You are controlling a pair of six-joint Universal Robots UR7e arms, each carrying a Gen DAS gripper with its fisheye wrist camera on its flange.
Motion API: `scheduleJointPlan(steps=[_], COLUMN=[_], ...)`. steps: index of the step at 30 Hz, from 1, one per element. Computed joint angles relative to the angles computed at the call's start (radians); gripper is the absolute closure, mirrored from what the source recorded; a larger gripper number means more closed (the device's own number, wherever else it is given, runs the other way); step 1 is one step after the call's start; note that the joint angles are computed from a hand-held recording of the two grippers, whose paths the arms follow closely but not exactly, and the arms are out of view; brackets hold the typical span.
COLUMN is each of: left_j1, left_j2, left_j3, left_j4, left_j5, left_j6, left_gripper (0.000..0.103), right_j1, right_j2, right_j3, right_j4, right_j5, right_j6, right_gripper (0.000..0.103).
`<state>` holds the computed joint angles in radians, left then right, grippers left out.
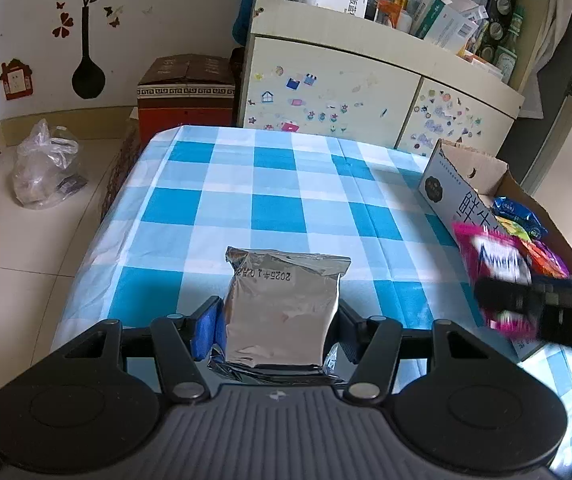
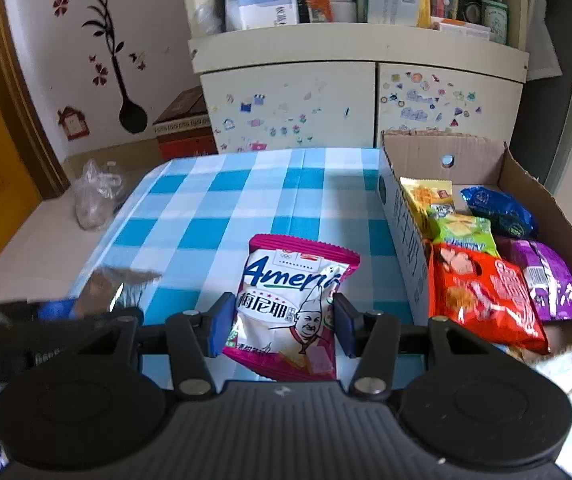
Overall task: Organize snacks
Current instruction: 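Carry both packets into the cardboard box and open both grippers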
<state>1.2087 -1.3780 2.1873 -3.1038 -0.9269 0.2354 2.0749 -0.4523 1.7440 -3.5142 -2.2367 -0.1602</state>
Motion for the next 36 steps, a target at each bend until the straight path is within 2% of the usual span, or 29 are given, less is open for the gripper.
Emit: scheduleJointPlan(steps=[4, 7, 11, 16, 20, 24, 27, 30, 36], left_j1=[0.005, 0.003, -0.012, -0.038, -0.091, -0.147, -0.186, -0.218, -0.251], left_j2=[-0.011, -0.013, -0.007, 0.013, 0.066, 0.128, 0.185, 0.246, 0.338], left_j3=[-0.006, -0.014, -0.018, -0.051, -0.088, -0.131, -0.168, -0.204, -0.271], left_j4=[-0.005, -0.006, -0.009, 0.039, 0.035, 0.041, 0.052, 0.047, 0.075], left_j5=[-0.029, -0.034, -0.041, -0.029, 0.001, 0.007, -0.002, -0.009, -0.028], left_j6=[-0.018, -0.032, -0.041, -0.117, -0.144, -0.173, -0.196, -0.188, -0.204], left_gripper=[0.039, 0.039, 0.039, 0.039, 0.039, 0.039, 0.039, 0.038, 0.039], right_j1=[-0.001, 0.024, 0.031, 0.005, -0.044, -0.08, -0.112, -0.147, -0.208], right_j2=[-0.03, -0.05, -0.091, -0.134, -0.175, -0.201, -0.249, -0.281, -0.344], right_j3=[0.047, 0.03, 0.031, 0.013, 0.024, 0.049, 0.073, 0.087, 0.133], right_j4=[0.027, 0.114, 0.064, 0.035, -0.037, -0.118, -0.1, -0.129, -0.148], right_j5=[0.011, -0.079, -0.026, 0.038, 0.096, 0.068, 0.067, 0.075, 0.114], right_j6=[0.036, 0.093, 0.029, -0.094, -0.113, -0.183, -0.128, -0.088, 0.104], right_gripper=[0.051, 0.051, 0.051, 0.051, 0.051, 0.051, 0.051, 0.051, 0.051])
